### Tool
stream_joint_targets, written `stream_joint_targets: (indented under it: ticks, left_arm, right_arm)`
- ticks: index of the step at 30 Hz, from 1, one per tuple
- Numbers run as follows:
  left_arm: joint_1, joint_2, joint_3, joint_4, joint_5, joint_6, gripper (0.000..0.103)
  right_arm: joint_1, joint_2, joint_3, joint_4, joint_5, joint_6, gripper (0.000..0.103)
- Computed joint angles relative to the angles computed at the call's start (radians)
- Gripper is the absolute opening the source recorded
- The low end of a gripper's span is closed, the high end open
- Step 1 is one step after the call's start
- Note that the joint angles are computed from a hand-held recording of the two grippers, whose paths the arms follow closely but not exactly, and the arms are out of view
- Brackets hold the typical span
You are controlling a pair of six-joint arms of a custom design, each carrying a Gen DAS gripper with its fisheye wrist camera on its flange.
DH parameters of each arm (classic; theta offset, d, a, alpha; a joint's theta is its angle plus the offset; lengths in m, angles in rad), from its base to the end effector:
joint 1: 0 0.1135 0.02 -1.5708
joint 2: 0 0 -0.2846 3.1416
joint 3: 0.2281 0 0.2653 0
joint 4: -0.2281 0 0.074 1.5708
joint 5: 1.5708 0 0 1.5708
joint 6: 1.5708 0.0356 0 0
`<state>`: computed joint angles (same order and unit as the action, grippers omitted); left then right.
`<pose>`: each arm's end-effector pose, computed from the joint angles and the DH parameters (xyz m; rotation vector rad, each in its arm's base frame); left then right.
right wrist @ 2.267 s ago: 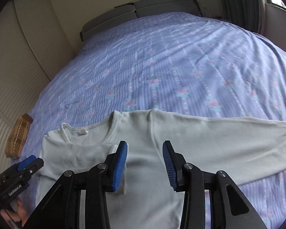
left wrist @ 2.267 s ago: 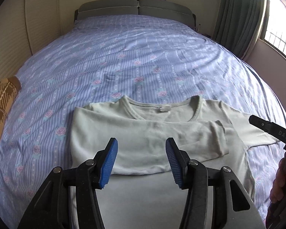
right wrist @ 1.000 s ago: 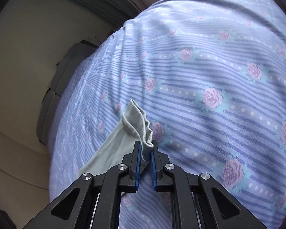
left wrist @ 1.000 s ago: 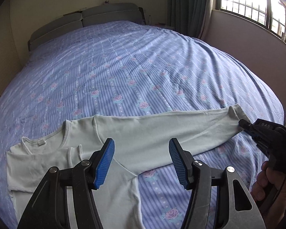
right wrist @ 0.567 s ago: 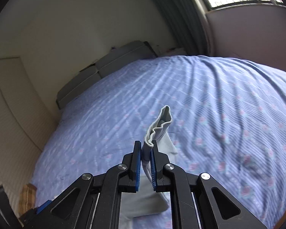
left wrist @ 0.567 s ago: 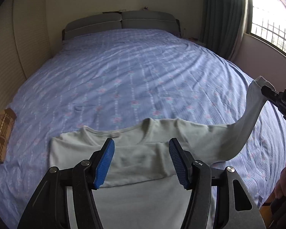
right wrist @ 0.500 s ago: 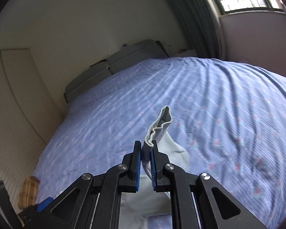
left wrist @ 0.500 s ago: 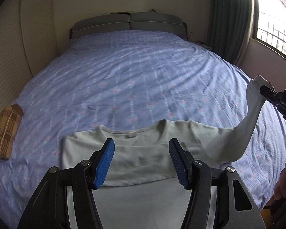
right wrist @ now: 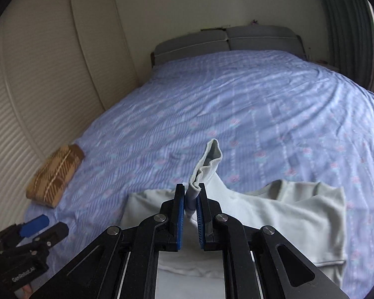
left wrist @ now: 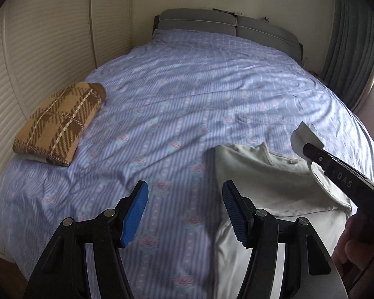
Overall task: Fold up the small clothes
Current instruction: 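Lift the sleeve with the right tool, lay it across the body, release, then bring both tools down to the shirt hem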
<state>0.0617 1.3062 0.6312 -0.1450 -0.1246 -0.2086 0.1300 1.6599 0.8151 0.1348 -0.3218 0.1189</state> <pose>0.2586 0.0204 0.1936 -0.3792 2.3536 0.0793 0.3391 0.0557 0.1733 -0.1825 2.2784 0.4970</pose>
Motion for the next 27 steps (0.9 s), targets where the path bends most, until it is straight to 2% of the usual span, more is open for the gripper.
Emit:
stream_joint_targets:
  ticks: [7,12,14,16,18,19,23,27]
  left_arm:
    - [0.112,0.016,-0.044,0.037,0.087,0.048,0.061]
    - [0.135,0.039,-0.055,0.062,0.118,0.059,0.061]
    - [0.136,0.046,-0.06,0.068,0.122,0.062,0.061]
    - [0.135,0.055,-0.061,0.073,0.123,0.061,0.061]
    - [0.132,0.059,-0.059,0.076,0.127,0.057,0.061]
    - [0.127,0.059,-0.058,0.077,0.125,0.054,0.061]
    - [0.08,0.072,-0.04,0.082,0.107,0.031,0.061]
    - [-0.004,0.129,0.002,0.104,0.081,-0.004,0.061]
  right_arm:
    - [0.161,0.087,0.029,0.004,0.07,0.018,0.011]
    - [0.218,0.158,0.054,-0.026,0.101,0.008,0.011]
    - [0.211,0.179,0.058,-0.044,0.074,0.007,0.012]
    - [0.208,0.195,0.059,-0.045,0.046,0.019,0.018]
    - [0.187,0.185,0.043,-0.039,-0.004,0.024,0.035]
    - [0.174,0.171,0.027,-0.03,-0.024,0.026,0.037]
    - [0.093,0.068,-0.057,-0.006,-0.086,0.013,0.039]
    - [-0.035,-0.032,-0.119,-0.027,-0.04,-0.052,0.039]
